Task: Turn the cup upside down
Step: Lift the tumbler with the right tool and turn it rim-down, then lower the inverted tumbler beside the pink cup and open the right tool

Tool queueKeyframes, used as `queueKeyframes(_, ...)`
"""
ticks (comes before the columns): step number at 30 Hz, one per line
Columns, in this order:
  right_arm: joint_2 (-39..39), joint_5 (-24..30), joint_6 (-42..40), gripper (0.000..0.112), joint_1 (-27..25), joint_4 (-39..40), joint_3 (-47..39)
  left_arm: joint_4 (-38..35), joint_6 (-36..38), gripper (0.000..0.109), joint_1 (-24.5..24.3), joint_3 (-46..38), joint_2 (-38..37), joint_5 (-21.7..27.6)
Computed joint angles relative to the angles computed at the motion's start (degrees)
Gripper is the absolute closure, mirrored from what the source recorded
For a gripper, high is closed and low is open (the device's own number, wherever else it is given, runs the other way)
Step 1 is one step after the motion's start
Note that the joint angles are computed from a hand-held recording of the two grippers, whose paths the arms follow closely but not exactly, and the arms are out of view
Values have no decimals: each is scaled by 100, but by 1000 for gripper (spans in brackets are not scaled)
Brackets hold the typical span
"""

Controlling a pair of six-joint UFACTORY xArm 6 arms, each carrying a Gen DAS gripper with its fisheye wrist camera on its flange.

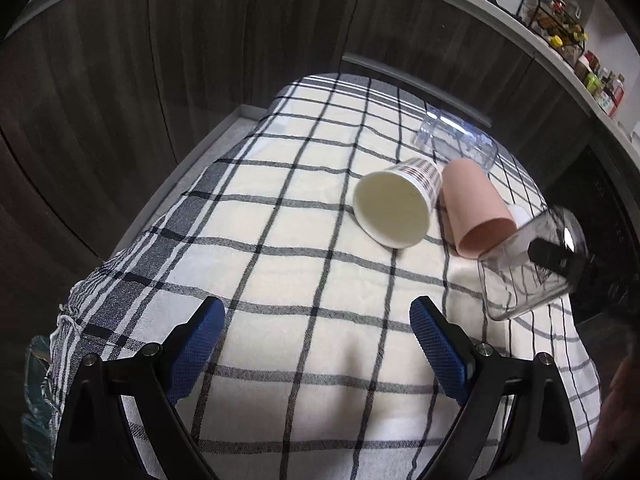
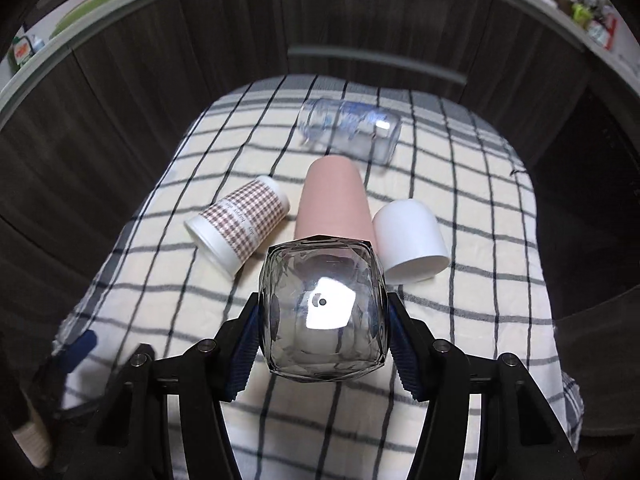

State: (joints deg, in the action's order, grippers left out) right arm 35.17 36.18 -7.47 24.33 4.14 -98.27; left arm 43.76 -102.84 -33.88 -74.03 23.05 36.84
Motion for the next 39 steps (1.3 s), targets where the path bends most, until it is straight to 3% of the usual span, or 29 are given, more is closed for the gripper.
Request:
queueKeyframes(2, -123, -629, 109, 54, 10, -128, 479, 51, -44, 14, 4, 17, 12, -22)
queueKeyframes(4, -151, -933, 163, 54, -12, -114, 727, 111, -57, 14, -20, 11, 27, 3)
queueKeyframes(9, 59, -670, 209, 54, -41, 71, 606, 199, -49, 14, -61, -71, 82, 119)
queueKeyframes(18, 69, -763, 205, 53, -20, -100, 650, 102, 88, 14, -61, -162, 190, 75)
queueKeyframes(21, 19, -846, 26, 28, -12, 100, 721, 144, 71, 14, -73, -184, 198, 105)
queueKeyframes(24, -245, -1365, -55, 24, 8, 95, 1120, 249, 6, 14, -97, -169, 180, 119)
queueKeyframes(29, -573, -1609, -318, 22, -20, 472, 1521, 731, -413, 14, -133, -73, 102, 23)
queueKeyframes(36, -1203, -2549, -904, 18, -126, 1436, 2459, 1552, -899, 8, -404, -231, 67, 547)
queueKeyframes(39, -1485, -3225, -1338, 17, -116, 2008, 2948, 1800, -949, 6, -537, -367, 112, 766)
